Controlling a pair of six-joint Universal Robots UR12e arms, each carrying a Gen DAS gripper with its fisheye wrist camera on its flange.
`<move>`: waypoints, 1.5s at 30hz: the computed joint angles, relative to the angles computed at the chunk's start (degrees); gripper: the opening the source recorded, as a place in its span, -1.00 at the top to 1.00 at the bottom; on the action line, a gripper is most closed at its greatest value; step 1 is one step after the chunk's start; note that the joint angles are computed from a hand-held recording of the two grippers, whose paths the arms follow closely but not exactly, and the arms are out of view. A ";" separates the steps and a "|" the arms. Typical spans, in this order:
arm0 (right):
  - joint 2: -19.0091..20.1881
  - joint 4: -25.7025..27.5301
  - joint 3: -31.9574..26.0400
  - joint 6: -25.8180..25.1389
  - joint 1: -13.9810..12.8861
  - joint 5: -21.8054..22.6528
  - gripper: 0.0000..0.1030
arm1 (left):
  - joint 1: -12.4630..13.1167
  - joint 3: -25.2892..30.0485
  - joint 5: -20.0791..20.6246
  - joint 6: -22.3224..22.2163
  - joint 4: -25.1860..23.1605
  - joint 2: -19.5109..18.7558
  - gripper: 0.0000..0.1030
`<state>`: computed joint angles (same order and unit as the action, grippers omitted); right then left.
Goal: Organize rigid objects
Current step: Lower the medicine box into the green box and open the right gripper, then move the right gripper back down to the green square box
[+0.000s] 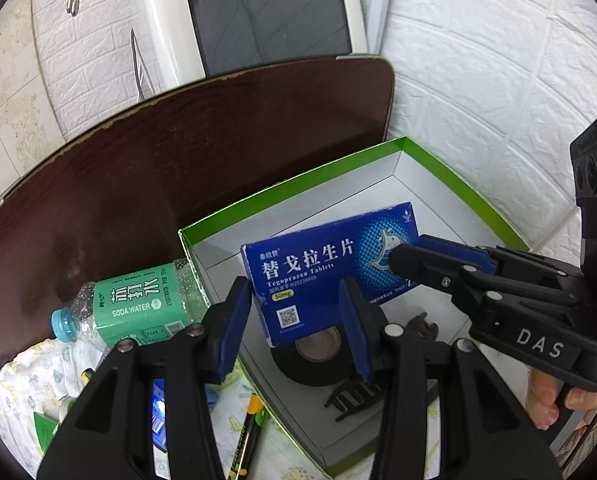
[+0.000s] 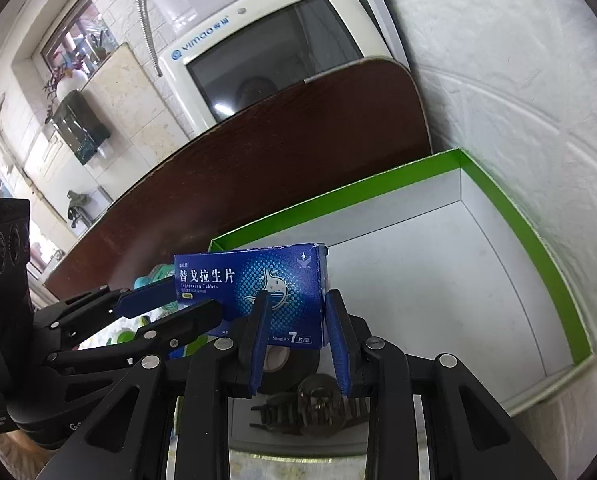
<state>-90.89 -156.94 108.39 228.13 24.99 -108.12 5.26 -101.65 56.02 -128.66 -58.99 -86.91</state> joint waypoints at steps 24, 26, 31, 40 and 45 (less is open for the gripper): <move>3.22 4.73 -2.87 2.27 -3.44 3.42 0.41 | -2.41 2.12 3.67 -2.72 0.65 -4.29 0.05; 3.14 5.04 -2.92 2.43 -3.37 3.11 0.41 | -1.98 1.86 3.42 -2.83 1.54 -3.98 0.03; 2.74 4.59 -2.68 2.71 -2.76 2.54 0.41 | -0.03 1.84 0.70 -2.85 0.10 -3.14 0.03; 2.38 4.86 -3.94 1.35 -0.63 0.81 0.41 | 3.41 1.14 -2.08 -1.68 0.87 -1.26 0.02; 3.64 5.35 -6.76 -0.81 1.32 -0.28 0.41 | 6.15 1.51 -3.73 -2.51 1.88 -0.79 0.00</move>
